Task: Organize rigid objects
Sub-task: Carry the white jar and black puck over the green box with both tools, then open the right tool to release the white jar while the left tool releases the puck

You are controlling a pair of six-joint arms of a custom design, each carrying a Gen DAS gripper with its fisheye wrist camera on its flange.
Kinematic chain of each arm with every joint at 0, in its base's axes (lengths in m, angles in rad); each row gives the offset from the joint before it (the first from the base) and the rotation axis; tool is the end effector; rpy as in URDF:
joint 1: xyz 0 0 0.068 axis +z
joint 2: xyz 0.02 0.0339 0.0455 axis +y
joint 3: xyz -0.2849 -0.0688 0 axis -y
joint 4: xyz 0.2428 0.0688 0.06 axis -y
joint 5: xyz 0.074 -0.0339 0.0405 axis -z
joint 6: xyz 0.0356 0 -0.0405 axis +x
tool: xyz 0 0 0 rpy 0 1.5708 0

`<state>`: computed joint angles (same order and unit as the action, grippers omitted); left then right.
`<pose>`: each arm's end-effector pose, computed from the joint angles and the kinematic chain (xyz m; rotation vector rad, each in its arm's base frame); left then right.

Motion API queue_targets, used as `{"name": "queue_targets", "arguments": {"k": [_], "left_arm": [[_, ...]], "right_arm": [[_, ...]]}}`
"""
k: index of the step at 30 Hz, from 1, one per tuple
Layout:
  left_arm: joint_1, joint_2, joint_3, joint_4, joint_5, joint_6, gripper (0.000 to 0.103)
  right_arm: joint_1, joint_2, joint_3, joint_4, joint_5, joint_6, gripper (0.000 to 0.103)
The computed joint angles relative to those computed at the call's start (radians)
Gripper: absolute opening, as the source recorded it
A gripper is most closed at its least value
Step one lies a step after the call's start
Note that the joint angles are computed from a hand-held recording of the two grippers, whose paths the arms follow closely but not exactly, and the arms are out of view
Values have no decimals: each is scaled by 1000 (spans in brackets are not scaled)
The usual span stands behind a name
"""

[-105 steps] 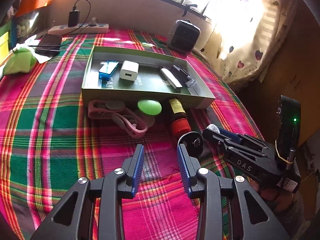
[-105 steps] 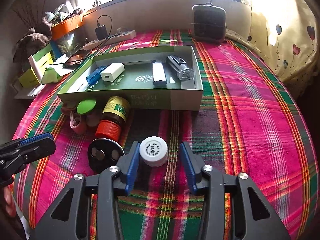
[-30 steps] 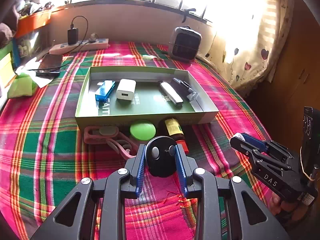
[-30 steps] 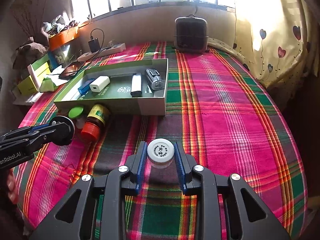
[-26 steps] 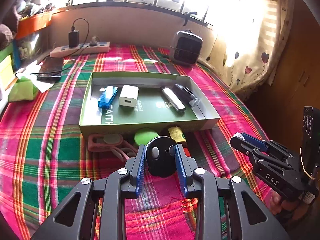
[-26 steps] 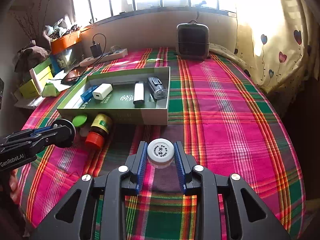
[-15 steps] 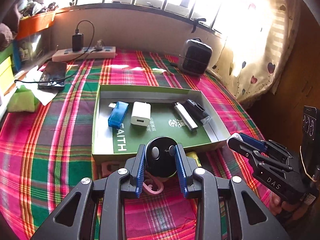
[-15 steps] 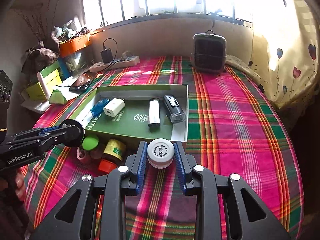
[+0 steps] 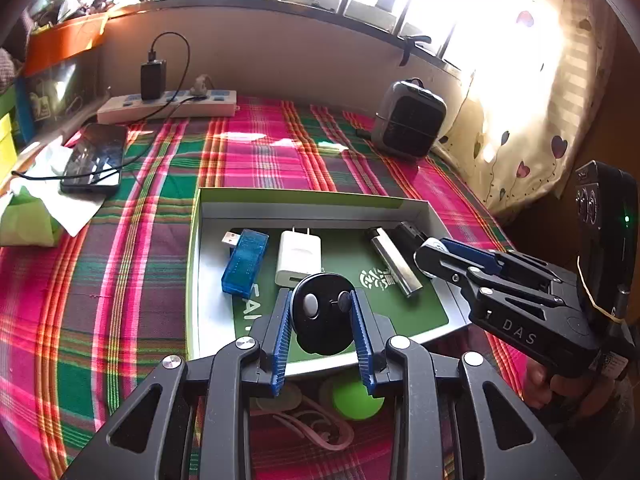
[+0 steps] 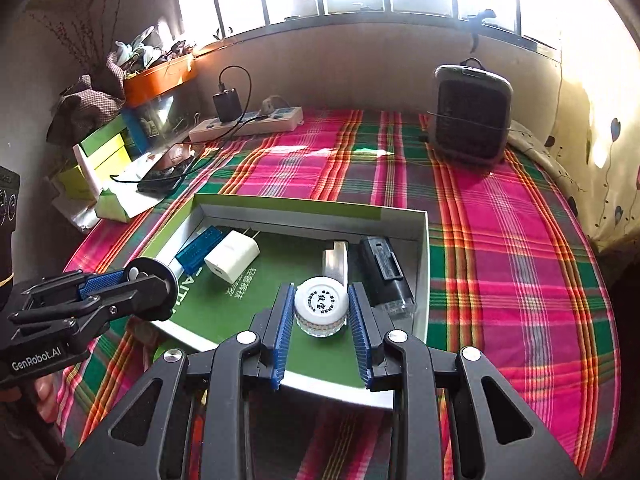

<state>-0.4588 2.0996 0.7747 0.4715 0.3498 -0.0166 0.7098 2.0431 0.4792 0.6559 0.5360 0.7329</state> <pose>0.3099 -0.1667 0.0576 0.6958 2.3553 -0.6372 0.2209 0.1658 0.0424 0.2445 2.3030 0.0485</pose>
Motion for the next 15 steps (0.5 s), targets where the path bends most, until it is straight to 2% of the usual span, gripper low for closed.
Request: {"name": "queue_targets", "arguments": {"k": [7, 15], "left_arm": [[-6, 61, 73, -41, -19, -1, 28], [-13, 112, 130, -72, -33, 3, 28]], "right_arm": [[-99, 68, 108, -6, -110, -120, 29], [-150, 142, 231, -73, -177, -187, 29]]}}
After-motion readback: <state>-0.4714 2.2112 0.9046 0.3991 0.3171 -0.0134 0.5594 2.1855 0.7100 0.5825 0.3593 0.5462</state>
